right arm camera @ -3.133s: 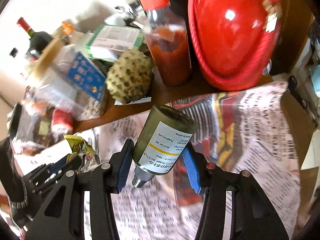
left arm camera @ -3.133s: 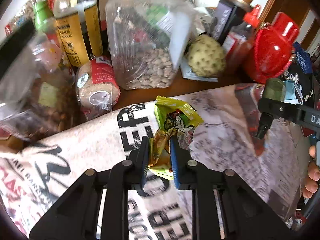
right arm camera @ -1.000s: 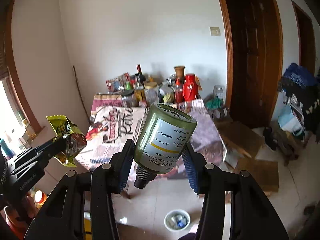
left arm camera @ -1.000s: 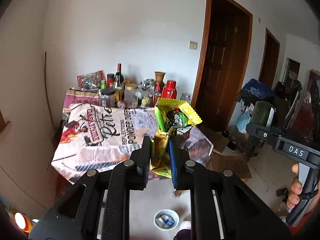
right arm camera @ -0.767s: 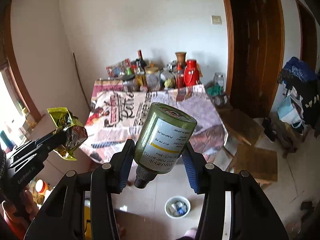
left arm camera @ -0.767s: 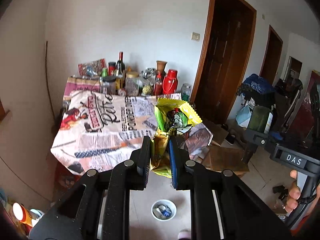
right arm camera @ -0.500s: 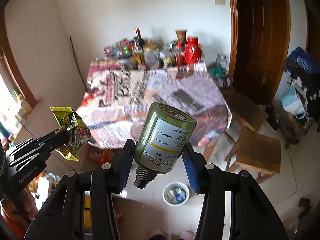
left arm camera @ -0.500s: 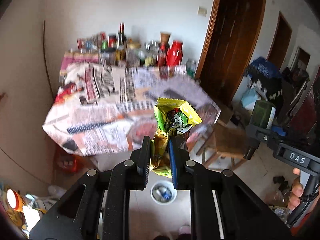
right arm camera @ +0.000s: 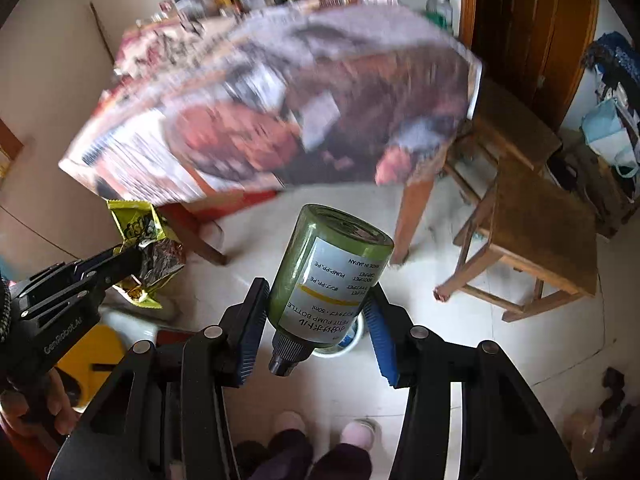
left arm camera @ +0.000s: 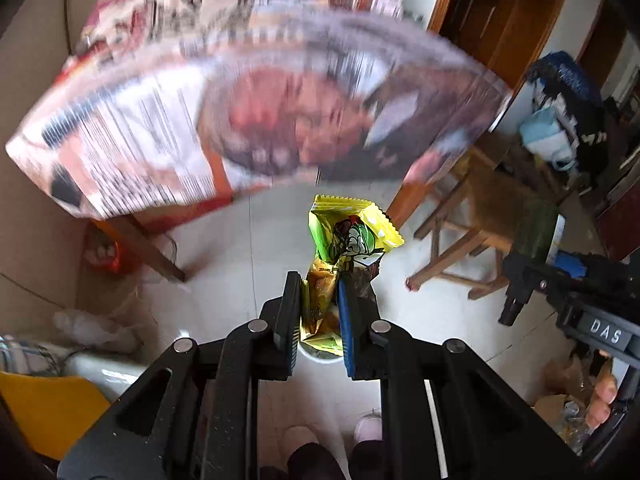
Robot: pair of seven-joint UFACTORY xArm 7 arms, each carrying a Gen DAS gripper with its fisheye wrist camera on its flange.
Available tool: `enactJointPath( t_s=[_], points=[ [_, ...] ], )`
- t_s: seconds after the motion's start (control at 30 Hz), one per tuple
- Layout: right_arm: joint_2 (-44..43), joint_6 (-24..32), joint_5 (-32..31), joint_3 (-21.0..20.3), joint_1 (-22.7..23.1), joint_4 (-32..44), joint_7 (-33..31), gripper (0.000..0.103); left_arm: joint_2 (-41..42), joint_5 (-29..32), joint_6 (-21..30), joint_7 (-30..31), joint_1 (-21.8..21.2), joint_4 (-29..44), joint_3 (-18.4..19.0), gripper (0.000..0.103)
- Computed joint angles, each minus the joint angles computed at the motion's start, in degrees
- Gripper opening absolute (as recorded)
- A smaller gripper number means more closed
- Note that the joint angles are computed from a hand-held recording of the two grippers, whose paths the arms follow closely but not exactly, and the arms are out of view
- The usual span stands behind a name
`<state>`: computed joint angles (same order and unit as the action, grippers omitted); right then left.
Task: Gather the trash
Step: 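Open the right tool to drop the green bottle while the left tool drops the snack bag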
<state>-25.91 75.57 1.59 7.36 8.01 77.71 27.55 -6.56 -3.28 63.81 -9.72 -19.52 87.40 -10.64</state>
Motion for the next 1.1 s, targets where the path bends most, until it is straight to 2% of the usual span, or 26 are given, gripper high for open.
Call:
enactJointPath(
  t_s=[0.17, 0.4, 0.47, 0.53, 0.8, 0.87, 0.97, 1.1],
  points=[
    [-0.5, -9.0, 2.0, -1.4, 0.7, -11.9, -2.9, 0.045, 0.0, -0.6, -7.2, -1.9, 0.2, -12.2, 0.2, 0.017],
    [3.0, -21.4, 6.9, -2.7, 2.9, -22.3, -8.6, 0.045, 3.9, -0.4, -14.6, -3.1, 0.2, -20.8, 0.5, 0.017],
    [4.6, -22.0, 7.6, -2.7, 3.4, -23.5, -10.1, 0.046, 5.4, -0.7, -16.3, -2.8, 0.0, -22.0, 0.5, 0.017],
    [5.7, -22.1, 8.3, -2.8, 3.5, -24.3, -10.7, 0.052, 6.8, -0.9, -17.1, -2.5, -0.3, -22.2, 0.4, 0.017],
    [4.3, -20.0, 8.7, -3.7, 2.2, -27.1, -10.8, 0.054, 12.8, -2.6, -20.4, -0.7, -2.3, -19.9, -0.6, 0.02],
    [3.0, -19.0, 8.0, -3.8, 1.4, -27.4, -10.3, 0.054, 14.2, -2.5, -20.8, -0.4, -2.8, -18.4, -0.8, 0.026],
    [1.9, -18.3, 6.7, -3.8, 0.4, -27.3, -9.8, 0.054, 17.0, -1.7, -18.3, -1.2, -3.7, -15.2, -0.9, 0.065],
    [1.0, -17.4, 5.9, -4.0, -0.3, -26.3, -9.8, 0.054, 18.1, 0.6, -13.0, -3.6, -4.9, -12.0, -0.5, 0.065]
  ],
)
